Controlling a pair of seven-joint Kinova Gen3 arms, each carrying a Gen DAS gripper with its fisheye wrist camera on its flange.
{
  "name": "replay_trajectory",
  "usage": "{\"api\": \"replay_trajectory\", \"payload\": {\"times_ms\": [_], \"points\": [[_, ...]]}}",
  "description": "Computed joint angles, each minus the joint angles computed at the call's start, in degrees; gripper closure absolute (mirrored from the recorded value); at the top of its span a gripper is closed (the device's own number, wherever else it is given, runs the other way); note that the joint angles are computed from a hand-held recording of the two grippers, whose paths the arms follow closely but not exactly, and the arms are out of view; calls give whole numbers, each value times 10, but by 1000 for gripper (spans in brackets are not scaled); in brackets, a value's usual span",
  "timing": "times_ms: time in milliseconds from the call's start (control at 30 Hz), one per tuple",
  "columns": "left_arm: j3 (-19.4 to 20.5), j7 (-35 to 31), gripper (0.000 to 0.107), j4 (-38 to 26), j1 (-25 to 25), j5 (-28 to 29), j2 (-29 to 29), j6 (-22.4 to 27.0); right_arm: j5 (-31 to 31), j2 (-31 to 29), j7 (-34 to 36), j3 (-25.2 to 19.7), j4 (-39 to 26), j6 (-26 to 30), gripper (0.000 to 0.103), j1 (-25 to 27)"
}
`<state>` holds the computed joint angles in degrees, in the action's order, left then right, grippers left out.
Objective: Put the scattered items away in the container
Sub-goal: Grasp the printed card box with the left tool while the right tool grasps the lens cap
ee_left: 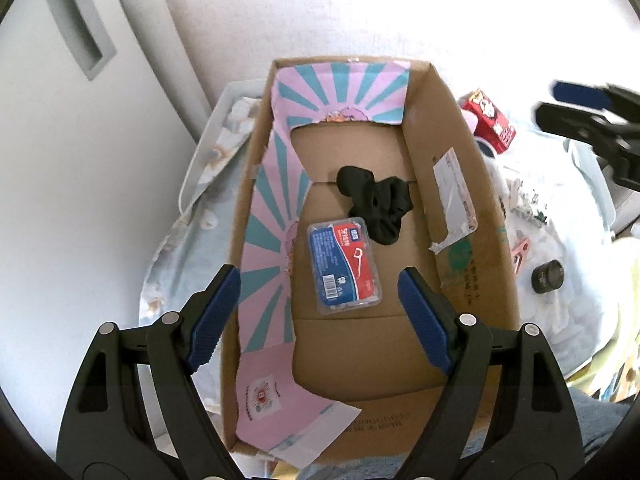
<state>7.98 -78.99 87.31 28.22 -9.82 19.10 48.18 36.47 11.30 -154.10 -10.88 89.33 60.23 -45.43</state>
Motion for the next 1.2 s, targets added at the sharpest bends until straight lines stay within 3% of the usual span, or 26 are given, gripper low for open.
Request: {"api": "replay_trajectory", "payload": {"times_ms": [233, 500, 833, 1200], "points": [[13, -14, 28, -5, 1, 15, -20, -9, 30, -89, -105, -39, 63, 92, 43, -6], [37, -44, 27, -34, 24, 39, -32, -3, 53, -124, -217, -103, 129, 134, 43, -3], [49, -72, 27, -117, 69, 68, 28, 35, 58, -116, -285, -136, 181, 126, 43, -36], [47, -93, 27, -234, 125, 85, 121, 93, 53, -104, -344, -138, 234, 67, 43, -70]]}}
